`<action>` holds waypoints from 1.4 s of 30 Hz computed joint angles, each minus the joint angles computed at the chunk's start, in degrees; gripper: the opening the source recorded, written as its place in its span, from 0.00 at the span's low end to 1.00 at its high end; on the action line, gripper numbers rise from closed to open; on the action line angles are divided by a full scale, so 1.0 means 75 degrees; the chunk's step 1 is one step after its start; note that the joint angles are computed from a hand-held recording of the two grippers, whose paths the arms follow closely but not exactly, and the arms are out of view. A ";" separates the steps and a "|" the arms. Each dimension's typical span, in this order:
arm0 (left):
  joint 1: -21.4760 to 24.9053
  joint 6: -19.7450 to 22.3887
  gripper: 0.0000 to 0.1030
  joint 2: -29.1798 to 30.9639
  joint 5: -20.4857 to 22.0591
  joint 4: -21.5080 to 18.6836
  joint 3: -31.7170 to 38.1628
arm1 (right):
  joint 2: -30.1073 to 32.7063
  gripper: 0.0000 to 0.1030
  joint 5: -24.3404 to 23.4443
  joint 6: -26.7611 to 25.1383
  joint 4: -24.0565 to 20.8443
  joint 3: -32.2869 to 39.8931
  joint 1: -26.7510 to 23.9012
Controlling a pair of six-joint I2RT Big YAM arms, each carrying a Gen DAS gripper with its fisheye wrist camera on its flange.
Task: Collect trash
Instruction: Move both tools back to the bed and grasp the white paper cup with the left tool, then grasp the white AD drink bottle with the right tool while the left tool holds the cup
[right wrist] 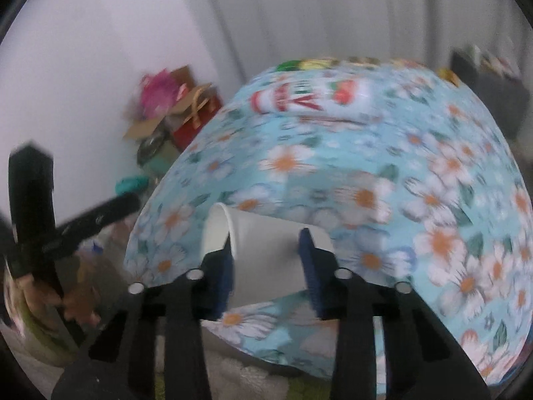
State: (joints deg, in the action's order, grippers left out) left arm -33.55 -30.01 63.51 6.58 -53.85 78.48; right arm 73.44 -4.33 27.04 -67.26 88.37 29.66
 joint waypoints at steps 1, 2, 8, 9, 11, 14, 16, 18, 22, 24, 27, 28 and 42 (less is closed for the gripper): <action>-0.0057 -0.0017 0.83 0.0072 0.0307 0.0165 0.0035 | -0.0099 0.21 -0.0197 0.0157 0.0064 -0.0124 -0.0163; -0.0118 -0.0007 0.83 0.0124 0.0518 0.0301 0.0055 | -0.0175 0.16 -0.0364 0.0299 0.0109 -0.0231 -0.0312; -0.0867 0.1124 0.83 0.0519 0.0682 0.0781 0.0374 | -0.0454 0.04 -0.1921 0.1285 0.0459 -0.0844 -0.1300; -0.1040 0.1518 0.83 0.0618 0.0689 0.0740 0.0468 | -0.0449 0.04 -0.2298 0.1467 0.0511 -0.0931 -0.1481; -0.1283 0.2048 0.83 0.0769 0.0615 0.0632 0.0586 | -0.0409 0.04 -0.2744 0.1613 0.0530 -0.0994 -0.1662; -0.1762 0.2910 0.83 0.1141 -0.0028 0.0324 0.0876 | -0.0259 0.04 -0.3298 0.1674 0.0465 -0.0938 -0.1828; -0.2093 0.3573 0.83 0.1391 -0.0683 0.0292 0.1028 | -0.0164 0.07 -0.3465 0.1625 0.0346 -0.0848 -0.1870; -0.2359 0.4153 0.83 0.1552 -0.1254 0.0374 0.1069 | -0.0052 0.07 -0.3464 0.1534 0.0187 -0.0673 -0.1826; -0.2736 0.5187 0.83 0.1870 -0.2183 0.0639 0.1066 | -0.0014 0.22 -0.3732 0.1398 0.0243 -0.0511 -0.1826; -0.2804 0.5306 0.83 0.1964 -0.2443 0.0674 0.1060 | -0.0006 0.30 -0.3942 0.1326 0.0305 -0.0464 -0.1854; -0.2777 0.5084 0.83 0.1974 -0.2334 0.0775 0.1031 | 0.0028 0.35 -0.4105 0.1099 0.0168 -0.0367 -0.1896; -0.2741 0.4962 0.83 0.1953 -0.2221 0.0806 0.1021 | 0.0026 0.37 -0.4163 0.1023 0.0149 -0.0350 -0.1917; -0.2112 0.3407 0.65 0.1755 -0.1155 0.1178 0.0819 | 0.1023 0.69 -0.1975 -0.2358 -0.0554 0.1951 -0.1898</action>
